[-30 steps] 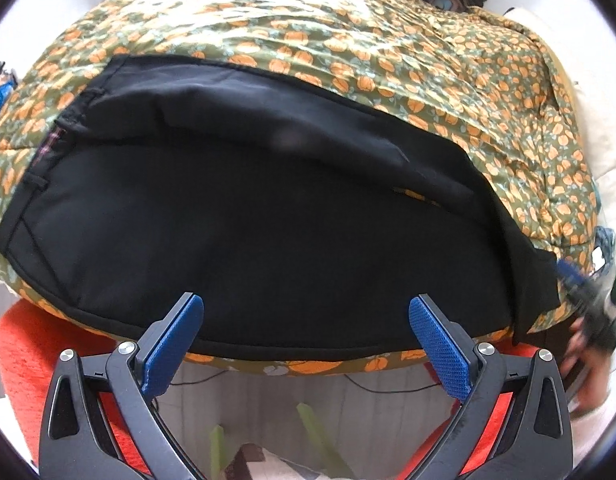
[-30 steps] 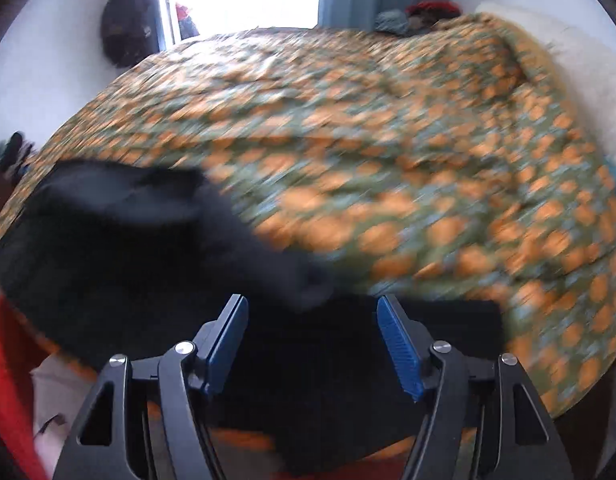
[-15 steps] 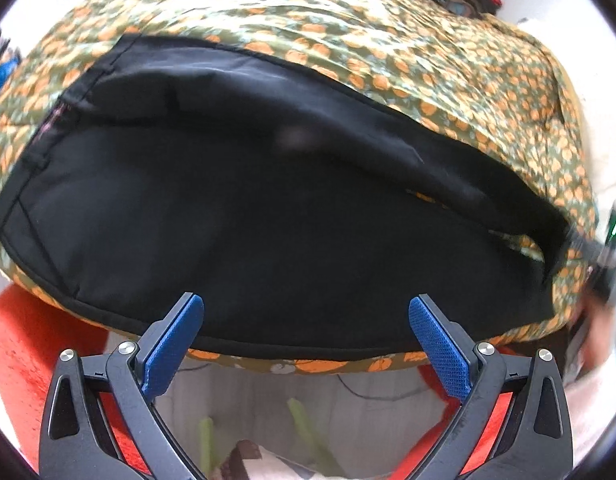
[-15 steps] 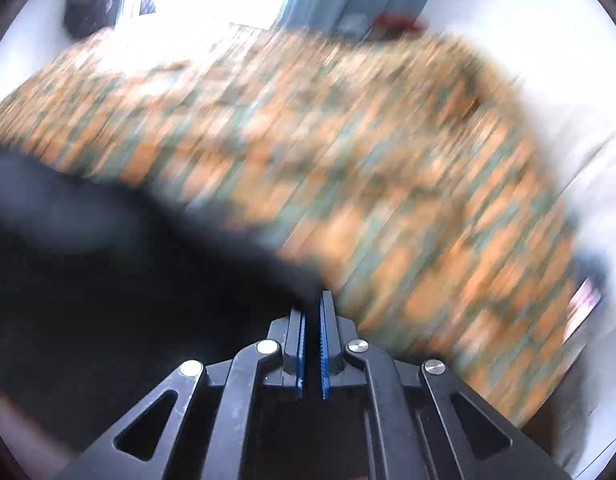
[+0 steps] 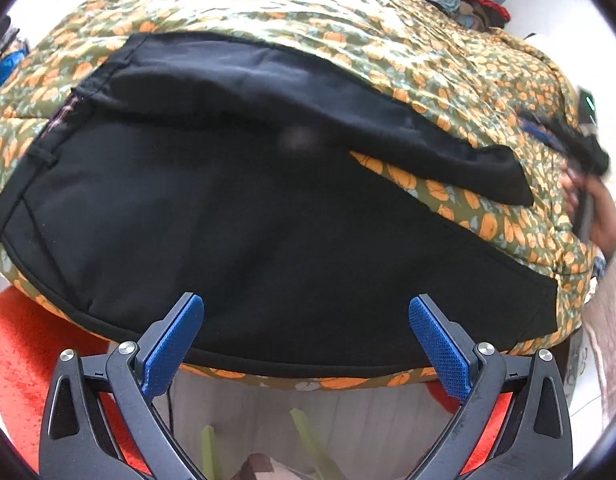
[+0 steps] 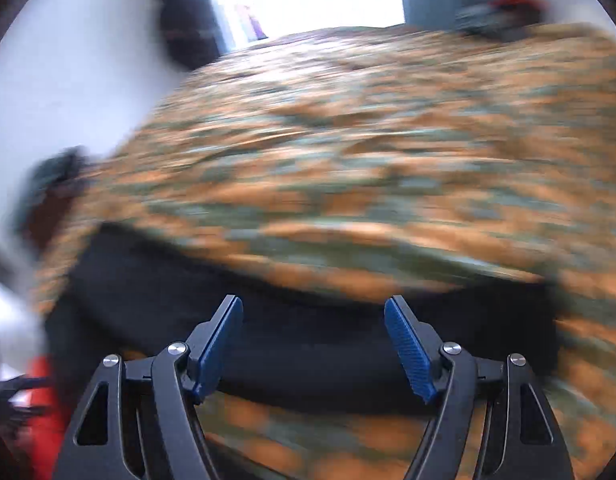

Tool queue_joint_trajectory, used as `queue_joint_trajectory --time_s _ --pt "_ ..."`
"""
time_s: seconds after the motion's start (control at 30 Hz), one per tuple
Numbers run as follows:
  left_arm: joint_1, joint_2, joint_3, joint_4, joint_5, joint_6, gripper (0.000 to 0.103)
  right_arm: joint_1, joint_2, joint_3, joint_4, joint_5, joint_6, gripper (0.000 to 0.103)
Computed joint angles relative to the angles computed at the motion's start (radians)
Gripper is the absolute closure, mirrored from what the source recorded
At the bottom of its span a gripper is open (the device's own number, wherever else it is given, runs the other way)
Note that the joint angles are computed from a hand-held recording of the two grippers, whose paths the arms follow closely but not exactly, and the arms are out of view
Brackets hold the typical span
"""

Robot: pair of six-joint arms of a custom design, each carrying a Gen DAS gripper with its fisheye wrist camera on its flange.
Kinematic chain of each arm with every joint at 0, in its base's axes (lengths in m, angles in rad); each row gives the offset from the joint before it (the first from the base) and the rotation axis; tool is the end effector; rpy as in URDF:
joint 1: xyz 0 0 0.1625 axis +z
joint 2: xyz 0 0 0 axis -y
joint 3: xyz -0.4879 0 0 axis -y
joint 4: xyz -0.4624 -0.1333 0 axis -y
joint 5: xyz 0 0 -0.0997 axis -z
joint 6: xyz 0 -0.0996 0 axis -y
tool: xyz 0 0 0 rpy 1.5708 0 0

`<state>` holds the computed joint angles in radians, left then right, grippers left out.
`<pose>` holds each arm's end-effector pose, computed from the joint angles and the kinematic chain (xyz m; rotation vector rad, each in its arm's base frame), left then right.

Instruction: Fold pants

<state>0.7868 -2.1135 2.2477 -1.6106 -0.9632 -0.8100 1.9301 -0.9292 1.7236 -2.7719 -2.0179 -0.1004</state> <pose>-0.0756 -0.3452 0.4276 0.0047 2.6075 -0.4986 0.3458 -0.6639 0.1804 0.4890 -2.6423 0.6276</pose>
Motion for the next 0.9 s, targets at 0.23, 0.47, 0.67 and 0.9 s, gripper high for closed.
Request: queue_joint_trajectory --time_s 0.23,0.47,0.67,0.9 --pt "0.046 -0.023 -0.002 0.008 0.022 0.022 0.001 -0.004 0.341 -0.439 0.552 0.051 -0.135 0.038" --pt "0.135 -0.015 0.004 -0.052 -0.013 0.056 0.001 -0.006 0.462 -0.621 0.795 -0.038 -0.222 0.043" --pt "0.148 -0.008 0.011 -0.064 -0.022 0.076 0.001 0.002 0.486 -0.668 0.947 -0.085 -0.243 0.081" --pt "0.157 -0.006 0.019 -0.071 -0.033 0.079 0.001 0.097 0.496 -0.554 0.427 -0.472 -0.596 0.093"
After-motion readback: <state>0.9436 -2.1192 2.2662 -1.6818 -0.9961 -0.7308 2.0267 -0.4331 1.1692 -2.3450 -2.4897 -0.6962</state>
